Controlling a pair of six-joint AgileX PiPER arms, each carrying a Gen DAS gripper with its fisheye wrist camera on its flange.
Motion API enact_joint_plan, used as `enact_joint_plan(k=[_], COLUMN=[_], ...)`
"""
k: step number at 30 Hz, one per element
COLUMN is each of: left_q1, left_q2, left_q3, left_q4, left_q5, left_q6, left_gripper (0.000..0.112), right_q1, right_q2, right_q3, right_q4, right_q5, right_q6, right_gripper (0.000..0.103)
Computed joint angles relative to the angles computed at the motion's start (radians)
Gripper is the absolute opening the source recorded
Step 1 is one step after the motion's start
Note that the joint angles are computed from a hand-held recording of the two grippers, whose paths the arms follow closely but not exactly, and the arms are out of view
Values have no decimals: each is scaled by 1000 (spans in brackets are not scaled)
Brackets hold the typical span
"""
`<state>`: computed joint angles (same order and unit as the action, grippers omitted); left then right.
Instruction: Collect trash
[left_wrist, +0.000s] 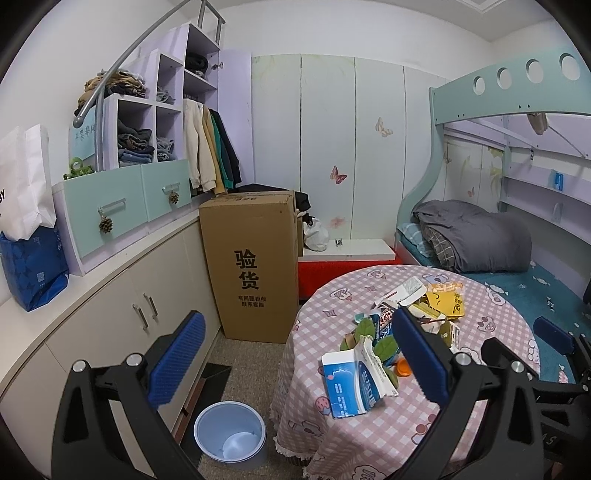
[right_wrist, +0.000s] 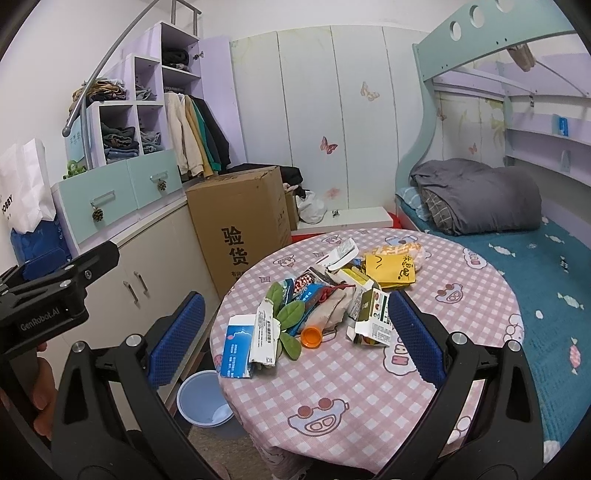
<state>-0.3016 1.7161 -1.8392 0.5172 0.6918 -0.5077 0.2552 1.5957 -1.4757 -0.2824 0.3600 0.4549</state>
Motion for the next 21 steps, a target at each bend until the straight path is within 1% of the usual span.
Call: enact_joint_plan(k=[7, 9, 13, 21], left_q1=[-1, -9, -9, -7], left_q2=[22, 44, 62, 136], left_q3=[-12, -45, -61, -123], left_q4=[-4, -6, -24, -80], left_q5=[14, 36, 51, 106], left_q6=[8, 13, 31, 82], left_gripper=[99, 99, 99, 99], right_q1=[-20, -22, -61, -95], right_q2=[17, 20, 46, 91], right_q3=[-21, -21, -54, -70], right_q4=[106, 116, 234, 255], right_q5=[23, 26, 43, 69], right_q6=[-84, -88, -195, -193], right_gripper=[97, 97, 97, 97])
